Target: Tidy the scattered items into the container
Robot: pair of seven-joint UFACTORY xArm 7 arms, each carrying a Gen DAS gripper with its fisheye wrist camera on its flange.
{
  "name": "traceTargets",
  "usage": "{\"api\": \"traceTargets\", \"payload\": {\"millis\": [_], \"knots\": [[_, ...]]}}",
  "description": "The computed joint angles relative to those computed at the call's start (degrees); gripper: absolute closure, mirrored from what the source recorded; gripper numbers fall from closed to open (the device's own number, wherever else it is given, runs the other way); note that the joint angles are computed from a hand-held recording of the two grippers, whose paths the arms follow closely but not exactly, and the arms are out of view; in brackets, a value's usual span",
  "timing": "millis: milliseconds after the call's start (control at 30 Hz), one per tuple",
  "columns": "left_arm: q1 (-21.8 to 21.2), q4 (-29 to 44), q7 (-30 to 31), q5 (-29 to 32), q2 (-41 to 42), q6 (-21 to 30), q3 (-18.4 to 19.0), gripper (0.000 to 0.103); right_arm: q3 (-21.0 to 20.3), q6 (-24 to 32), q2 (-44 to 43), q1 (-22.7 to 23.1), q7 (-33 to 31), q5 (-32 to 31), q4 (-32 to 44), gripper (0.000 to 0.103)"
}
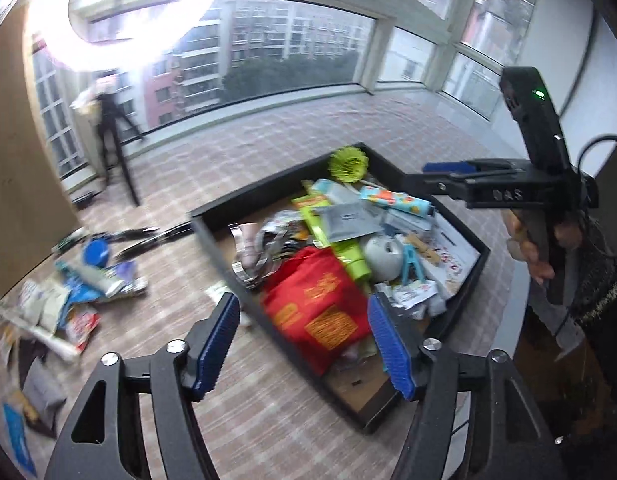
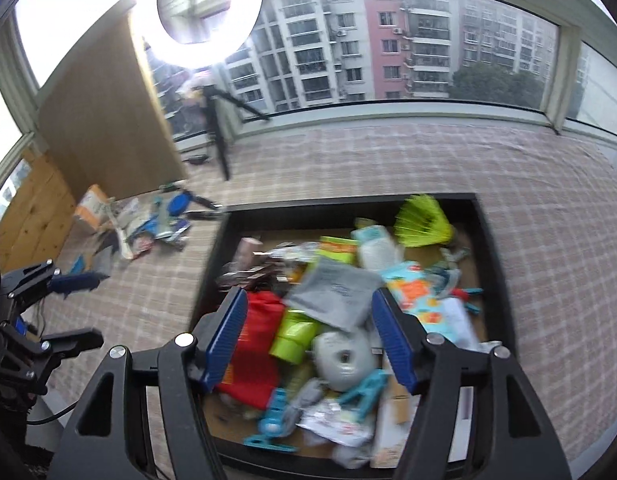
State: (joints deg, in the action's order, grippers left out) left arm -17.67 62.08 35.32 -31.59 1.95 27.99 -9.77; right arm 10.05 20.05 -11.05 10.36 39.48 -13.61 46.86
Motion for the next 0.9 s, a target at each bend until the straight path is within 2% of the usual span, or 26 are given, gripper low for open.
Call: {"api": "traceTargets", "payload": {"millis": [33,133,333,467,533,700,900], "knots": [[0.1,-1.5,-3.6,3.5,-1.2,-1.8,0.5,0.025,0.8,-0.1,0.8,0.3,0.6,-0.5,0.9,0.039],[1.0,-5.2,-7.3,7.0,-4.5,-4.9,1.8,0.025,2.9,0.7,3.4,1.5,3.3,-3.9,4.3,0.039],[4.0,-9.9,-15.9,13.3,-9.8,-6.2,4.5,0.025,3.8,0.2,7.3,6.2,8.0,-7.7,9.2,0.037],[7.2,-13.6,-21.8,21.1,-13.9,-7.3,5.3,0.025,4.0,1.9,10.7,9.5,13.6,-13.8,13.9,0.035],[7.8,-14.6,-22.3,21.9,-15.2,-6.7,6.6,0.024,3.6,2.3,12.4,11.4,15.8,-15.5,15.9,0.035],[8.3,-16.1,-17.8,17.7,-17.7,-4.3,11.3,0.024,2.0,4.6,17.7,16.9,21.2,-19.9,21.7,0.034],[11.1,-16.8,-13.6,14.9,-18.4,-1.2,14.4,0.024,-0.4,6.2,23.3,22.7,24.5,-21.4,27.3,0.034]]}}
